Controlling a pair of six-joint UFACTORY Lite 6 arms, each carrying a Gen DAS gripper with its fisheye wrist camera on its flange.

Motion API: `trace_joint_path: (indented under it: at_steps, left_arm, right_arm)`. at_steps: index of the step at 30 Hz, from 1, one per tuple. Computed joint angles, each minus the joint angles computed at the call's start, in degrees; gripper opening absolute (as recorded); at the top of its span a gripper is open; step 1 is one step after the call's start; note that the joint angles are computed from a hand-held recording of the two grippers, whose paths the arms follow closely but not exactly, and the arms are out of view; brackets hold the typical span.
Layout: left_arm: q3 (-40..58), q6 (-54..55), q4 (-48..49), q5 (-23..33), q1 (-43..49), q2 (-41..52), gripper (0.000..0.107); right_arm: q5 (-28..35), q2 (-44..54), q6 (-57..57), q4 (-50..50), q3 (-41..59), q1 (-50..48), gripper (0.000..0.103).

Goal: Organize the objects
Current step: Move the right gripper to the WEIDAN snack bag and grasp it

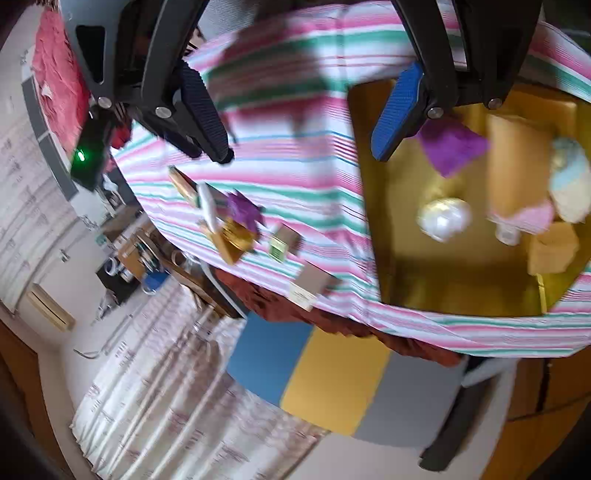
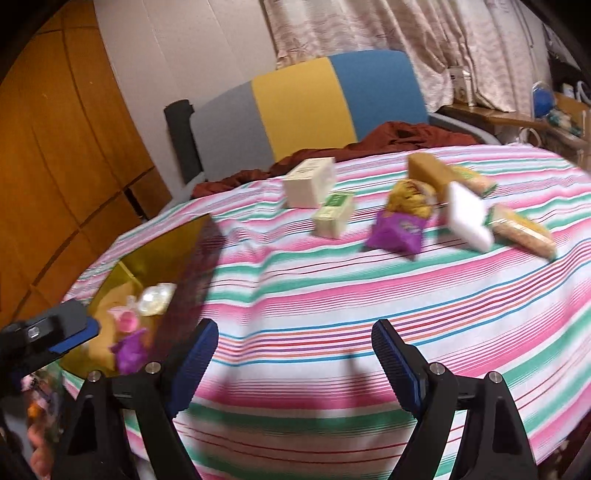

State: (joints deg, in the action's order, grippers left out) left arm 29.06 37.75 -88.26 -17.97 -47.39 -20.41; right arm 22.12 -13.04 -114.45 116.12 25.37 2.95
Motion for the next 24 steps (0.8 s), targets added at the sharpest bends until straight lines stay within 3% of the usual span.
trace_joint_path:
  at_steps: [6,10,16,20,24]
  left_arm:
    - [5.7,-1.0,1.0,-0.5,-4.3,7.8,0.082]
    - [8.0,-0.6,0.1,-0.2,-5.8,11.1,0.082]
    - [11.4,1.8,-2.1,0.3,-7.5,16.1,0.082]
    - [13.9,4.2,-4.3,0.7,-8.2,19.4,0.082]
    - [16.7,7.1,-6.9,1.6,-8.2,23.0,0.082]
  right_arm:
    - [2.5,6.1,3.9,-16.1,8.0,-14.0,0.089]
    - [2.6,14.1,7.0,-27.6,18.9,-21.8,0.09]
    - [0.3,29.4,7.5,-40.0,38.9,-26.5,0.092]
    - [1.9,40.8,20.4,-58.3,52.1,-26.5,0.092]
    - [2.7,48.3,25.8,-66.1,59.3,-26.5,0.091]
